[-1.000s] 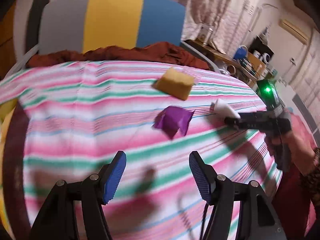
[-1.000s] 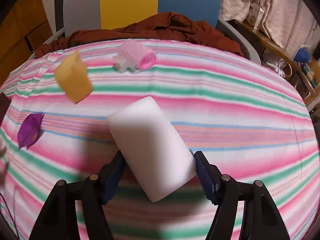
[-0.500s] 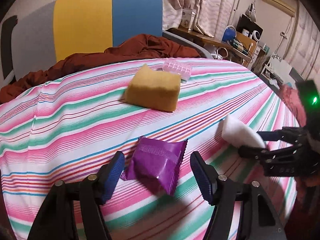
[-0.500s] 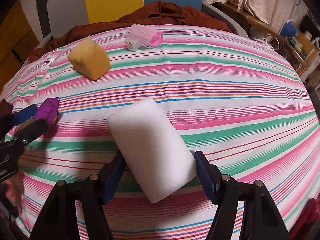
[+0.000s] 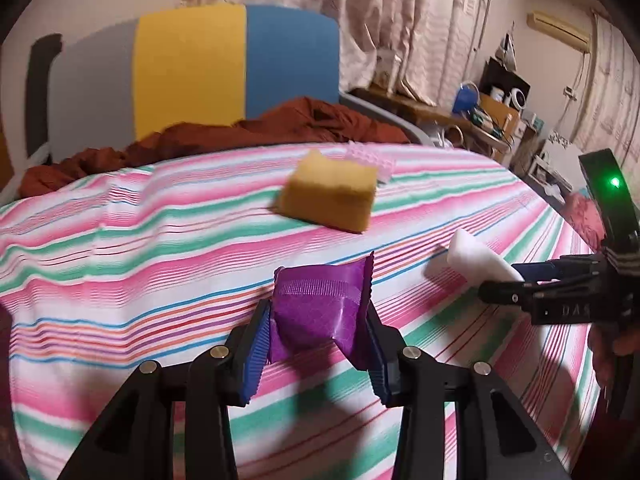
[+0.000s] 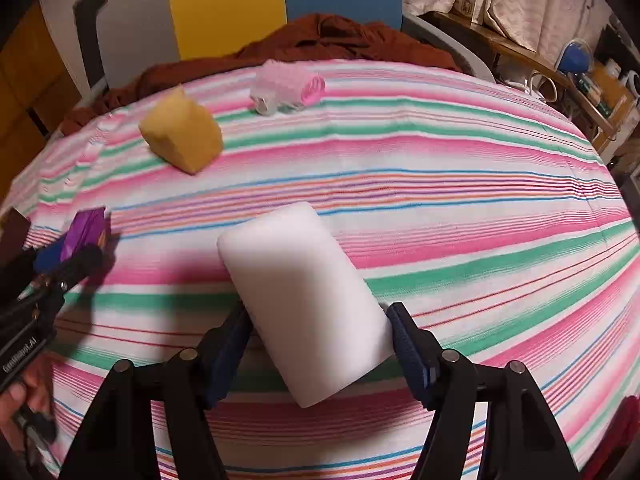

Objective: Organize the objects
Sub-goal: 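Grasp the white sponge with right tool while left tool grasps the purple packet, then carry the purple packet and white sponge over the gold tray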

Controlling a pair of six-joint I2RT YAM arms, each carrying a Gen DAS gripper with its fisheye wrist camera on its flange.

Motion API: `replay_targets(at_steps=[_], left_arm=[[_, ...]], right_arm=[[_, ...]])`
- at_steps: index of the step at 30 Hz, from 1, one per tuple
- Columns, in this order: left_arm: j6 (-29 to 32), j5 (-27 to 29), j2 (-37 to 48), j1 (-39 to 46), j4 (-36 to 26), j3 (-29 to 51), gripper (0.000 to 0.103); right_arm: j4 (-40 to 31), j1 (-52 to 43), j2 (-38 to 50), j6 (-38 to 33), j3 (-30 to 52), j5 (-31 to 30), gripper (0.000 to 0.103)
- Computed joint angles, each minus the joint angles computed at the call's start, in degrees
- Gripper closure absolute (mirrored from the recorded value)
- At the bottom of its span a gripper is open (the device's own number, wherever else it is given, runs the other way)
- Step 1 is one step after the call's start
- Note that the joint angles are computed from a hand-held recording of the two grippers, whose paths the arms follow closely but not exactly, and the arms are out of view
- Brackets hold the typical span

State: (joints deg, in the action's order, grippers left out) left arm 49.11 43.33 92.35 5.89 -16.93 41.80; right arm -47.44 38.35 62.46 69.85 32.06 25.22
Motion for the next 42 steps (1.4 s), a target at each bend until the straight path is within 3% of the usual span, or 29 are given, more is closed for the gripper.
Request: replay_targets(at_steps=[5, 10, 14, 20, 24, 27, 31, 37, 42], left_arm=[[4.26, 3.73, -2.25, 6.12, -1.12, -1.68, 0.06], [8.41, 6.37, -0.07, 12.09, -8.23, 1.89, 0.06], [14.2, 8.57, 1.95, 18.52, -17.23, 5.82, 0.06], [31.78, 12.06, 5.21, 30.02, -34.56, 12.44, 0.06], [34.65, 13.82, 9.08, 36.07, -42.27, 20.26, 0.06], [35.01, 15.92, 12.53, 39.74, -46.81, 28.0, 0.06], [31.99, 17.97, 16.99, 43.01, -47.31, 37.53, 0.06], [17.34, 15.11, 26.2, 43.94, -41.22, 51.08, 0.06], [10.85, 10.75, 34.53, 43.01, -41.24, 62.04, 0.06]], right_arm=[[1.47, 3.38, -0.25, -0.25, 0.84, 3.37, 0.035], [7.6, 3.36, 4.6, -5.29, 1.59, 5.96, 0.035], [10.04, 5.27, 6.55, -6.05, 1.85, 7.12, 0.035], [11.51, 8.18, 7.35, -7.49, 2.52, 11.26, 0.035], [14.07, 9.93, 7.67, -9.27, 2.27, 12.81, 0.035], [15.87, 11.54, 8.24, -11.18, 2.61, 14.19, 0.035], [18.28, 12.68, 8.86, -12.97, 4.01, 13.66, 0.035], [22.05, 15.87, 14.49, -13.42, 11.21, 11.64, 0.035], [26.07, 19.56, 23.55, -16.65, 21.46, 10.51, 0.035]])
